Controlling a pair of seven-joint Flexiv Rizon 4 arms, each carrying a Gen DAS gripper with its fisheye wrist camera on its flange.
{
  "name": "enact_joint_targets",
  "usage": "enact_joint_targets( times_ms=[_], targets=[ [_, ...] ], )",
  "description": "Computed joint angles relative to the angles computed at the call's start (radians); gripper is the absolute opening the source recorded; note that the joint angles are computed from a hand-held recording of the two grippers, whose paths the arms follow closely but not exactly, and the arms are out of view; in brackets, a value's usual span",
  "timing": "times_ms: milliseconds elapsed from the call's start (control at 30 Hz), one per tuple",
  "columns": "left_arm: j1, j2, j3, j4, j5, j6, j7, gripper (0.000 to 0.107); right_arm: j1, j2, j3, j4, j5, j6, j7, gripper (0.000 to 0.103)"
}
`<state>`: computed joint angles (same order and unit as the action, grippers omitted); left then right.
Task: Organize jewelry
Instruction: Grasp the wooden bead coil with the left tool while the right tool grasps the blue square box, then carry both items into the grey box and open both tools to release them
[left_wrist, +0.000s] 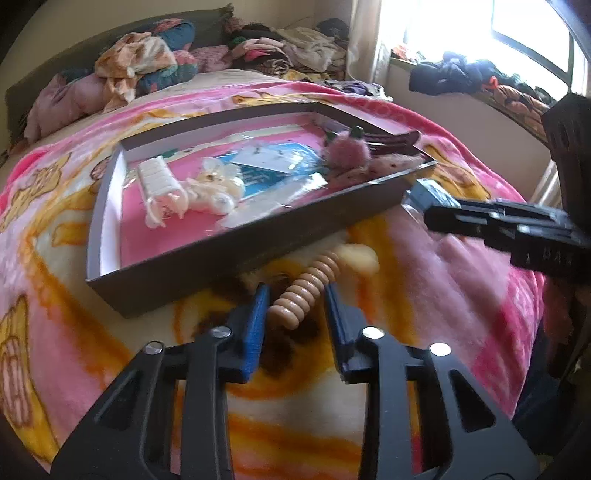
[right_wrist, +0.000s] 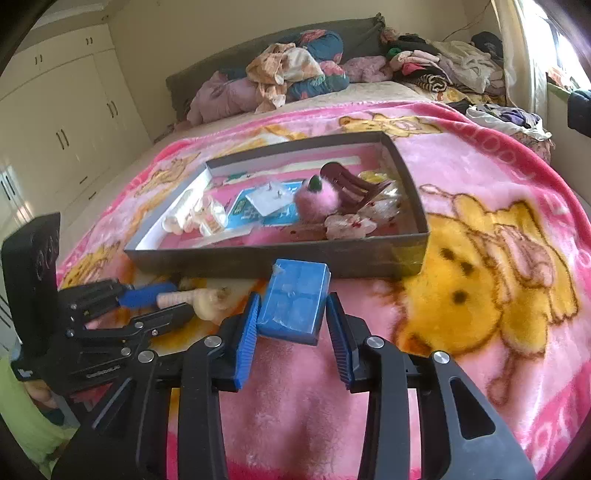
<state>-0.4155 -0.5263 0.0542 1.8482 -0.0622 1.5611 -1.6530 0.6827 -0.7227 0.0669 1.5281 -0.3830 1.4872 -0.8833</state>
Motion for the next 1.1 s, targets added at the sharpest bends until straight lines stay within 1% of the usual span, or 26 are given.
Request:
enact_joint_targets(
  times_ms=[67, 100, 200, 367, 433, 500, 633, 767, 800, 833, 1100],
  targets=[
    [0.0, 0.005, -0.007, 0.003, 0.006, 0.001, 0.009, 0.017, 0.002, 0.009, -0.008, 0.012, 0.003, 0.015, 0.007, 0.034],
    [0.008, 0.008, -0.021, 0.006, 0.006, 0.006, 0.017, 0.012, 0.006, 0.013, -0.016, 0.019, 0.003, 0.023, 0.012, 0.034],
    [0.019, 0.015, -0.044, 0.01, 0.006, 0.02, 0.04, 0.011, 0.014, 0.026, -0.032, 0.036, 0.004, 0.043, 0.026, 0.034],
    [0.019, 0.028, -0.061, 0.007, -0.007, 0.051, 0.059, 0.011, 0.026, 0.048, -0.057, 0.058, -0.001, 0.068, 0.044, 0.034],
    [0.008, 0.027, -0.05, -0.008, -0.014, 0.051, 0.061, 0.011, 0.029, 0.056, -0.063, 0.065, -0.004, 0.076, 0.048, 0.034],
    [0.02, 0.028, -0.063, -0.018, -0.025, 0.061, 0.068, 0.011, 0.03, 0.062, -0.069, 0.066, -0.008, 0.078, 0.049, 0.034],
    [0.007, 0.023, -0.042, -0.046, -0.038, 0.075, 0.064, 0.011, 0.025, 0.062, -0.066, 0.056, -0.013, 0.071, 0.049, 0.034],
    [-0.008, 0.008, -0.01, -0.084, -0.051, 0.076, 0.053, 0.011, 0.012, 0.047, -0.05, 0.017, -0.02, 0.046, 0.038, 0.034],
    [-0.016, 0.001, 0.007, -0.097, -0.053, 0.078, 0.046, 0.011, 0.008, 0.04, -0.045, 0.003, -0.022, 0.038, 0.034, 0.034],
    [-0.009, -0.001, 0.002, -0.1, -0.055, 0.079, 0.047, 0.011, 0.003, 0.034, -0.038, -0.01, -0.023, 0.031, 0.028, 0.034],
    [-0.004, -0.035, 0.048, -0.145, -0.075, 0.068, 0.013, 0.011, -0.018, -0.038, 0.013, -0.142, -0.018, -0.046, -0.024, 0.034]
  ],
)
